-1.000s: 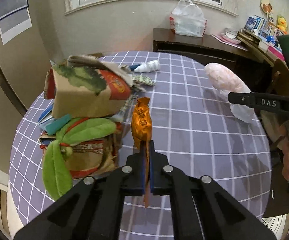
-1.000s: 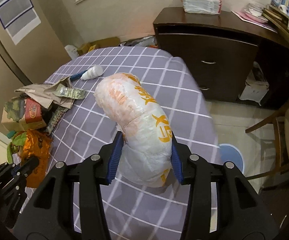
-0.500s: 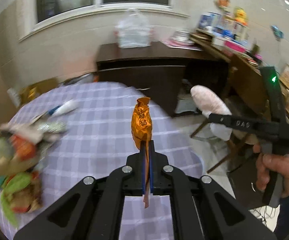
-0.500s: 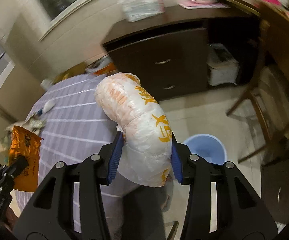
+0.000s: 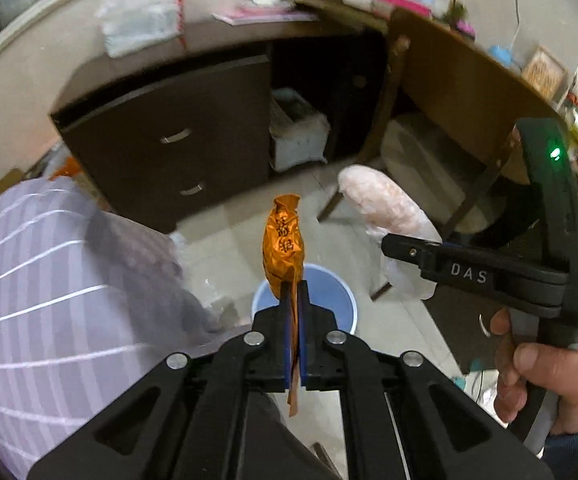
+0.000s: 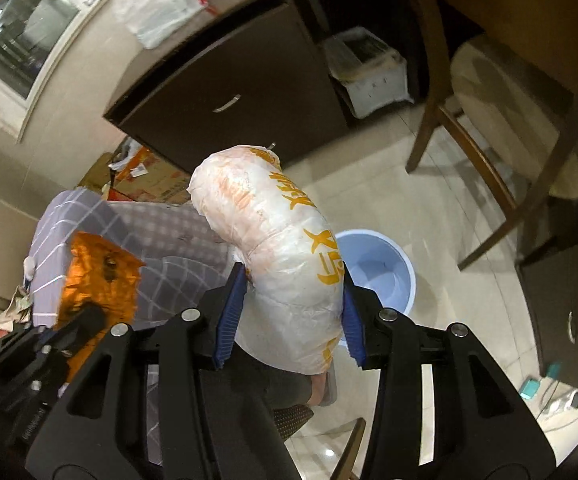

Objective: Collect trash
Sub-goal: 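Carry both items over the blue wastebasket and open both grippers, then move both tools back over the trash pile on the table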

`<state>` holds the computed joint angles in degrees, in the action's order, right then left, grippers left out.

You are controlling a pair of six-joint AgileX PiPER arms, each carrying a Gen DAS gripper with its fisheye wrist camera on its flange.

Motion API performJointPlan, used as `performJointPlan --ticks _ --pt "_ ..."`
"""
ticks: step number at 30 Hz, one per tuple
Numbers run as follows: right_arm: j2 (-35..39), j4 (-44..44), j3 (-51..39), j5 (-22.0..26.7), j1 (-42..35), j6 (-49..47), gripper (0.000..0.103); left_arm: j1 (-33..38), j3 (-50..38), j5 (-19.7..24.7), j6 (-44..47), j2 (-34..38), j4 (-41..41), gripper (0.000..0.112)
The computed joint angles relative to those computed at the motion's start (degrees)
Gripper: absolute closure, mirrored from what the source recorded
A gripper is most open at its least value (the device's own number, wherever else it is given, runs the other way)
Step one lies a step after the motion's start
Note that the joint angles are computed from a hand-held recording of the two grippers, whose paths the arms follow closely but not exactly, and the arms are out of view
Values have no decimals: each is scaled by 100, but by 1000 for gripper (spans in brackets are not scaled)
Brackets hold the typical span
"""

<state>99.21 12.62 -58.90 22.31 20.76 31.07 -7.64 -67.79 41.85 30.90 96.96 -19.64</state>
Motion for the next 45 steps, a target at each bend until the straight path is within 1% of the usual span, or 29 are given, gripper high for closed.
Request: performJointPlan --ticks 2,3,4,5,6,7,8,9,10,11,12,13,16,17,19,20,23,24,26,29,31,33,38,40,41,42,45 --pt "146 483 51 -82 -143 -480 58 -162 -173 33 -176 305 131 109" --pt "247 812 69 -126 -219 -800 55 -255 -314 59 -284 516 221 108" --pt "350 1154 78 -147 -295 -1123 55 -329 -450 86 -379 707 303 108" --pt "418 1332 81 -163 -349 -1278 50 -354 -543 134 -420 818 349 100" --pt "492 1736 122 -197 -430 -1616 41 -393 -678 249 -553 940 469 73" --pt "532 1996 155 -222 -483 -1819 36 -413 -792 285 -677 1032 561 57" --pt "543 2103 203 -269 -516 -1861 26 -426 -802 220 -758 1011 591 36" --pt "527 2060 267 -335 -534 -1744 21 -437 -716 -1 -775 914 601 32" --pt "508 2084 304 -361 -555 -1735 19 -463 -637 -123 -796 802 677 31" --pt "459 2126 378 -394 -578 -1733 13 -475 -629 -136 -840 746 776 28" --pt "436 2076 400 -409 -589 -1665 9 -473 -583 -190 -898 665 862 27" --pt "406 1888 410 -418 -574 -1452 7 -479 -563 -251 -948 632 922 27" --pt "235 1201 454 -431 -497 -668 6 -430 -401 -397 -1037 352 1057 23" --pt "151 854 457 -412 -439 -276 6 -413 -334 -459 -1079 251 1103 22" --pt "21 470 482 -420 -382 90 6 -319 -218 -522 -1024 1 1055 21" --pt "-88 62 464 -396 -283 504 6 -276 -212 -507 -995 -72 1027 21" --pt "-338 -760 420 -324 -105 1348 6 -62 -82 -544 -794 -406 823 20" --pt "-465 -1149 387 -299 7 1771 6 27 -36 -533 -707 -533 732 20" --pt "-657 -1650 317 -251 163 2326 6 241 25 -479 -485 -777 493 20" --pt "-1014 -3131 75 -6 609 3737 6 670 112 -339 -36 -1227 7 19" --pt "-1137 -3754 -120 186 883 4278 6 870 155 -291 114 -1464 -148 18" --pt "-1152 -4084 -475 475 1171 4461 6 1126 188 -229 293 -1713 -333 18" --pt "-969 -4287 -1388 1066 1753 4286 6 1962 165 100 871 -2139 -896 18" --pt "-774 -4415 -1895 1421 2059 4224 6 2335 131 248 1062 -2259 -1075 18" --pt "-735 -4456 -1981 1490 2144 4217 6 2543 123 323 1193 -2308 -1197 18" --pt "-597 -4458 -2278 1658 2292 4102 6 2804 118 429 1355 -2371 -1354 18" --pt "-308 -4439 -2879 1946 2579 3814 6 3439 104 669 1750 -2443 -1697 18"
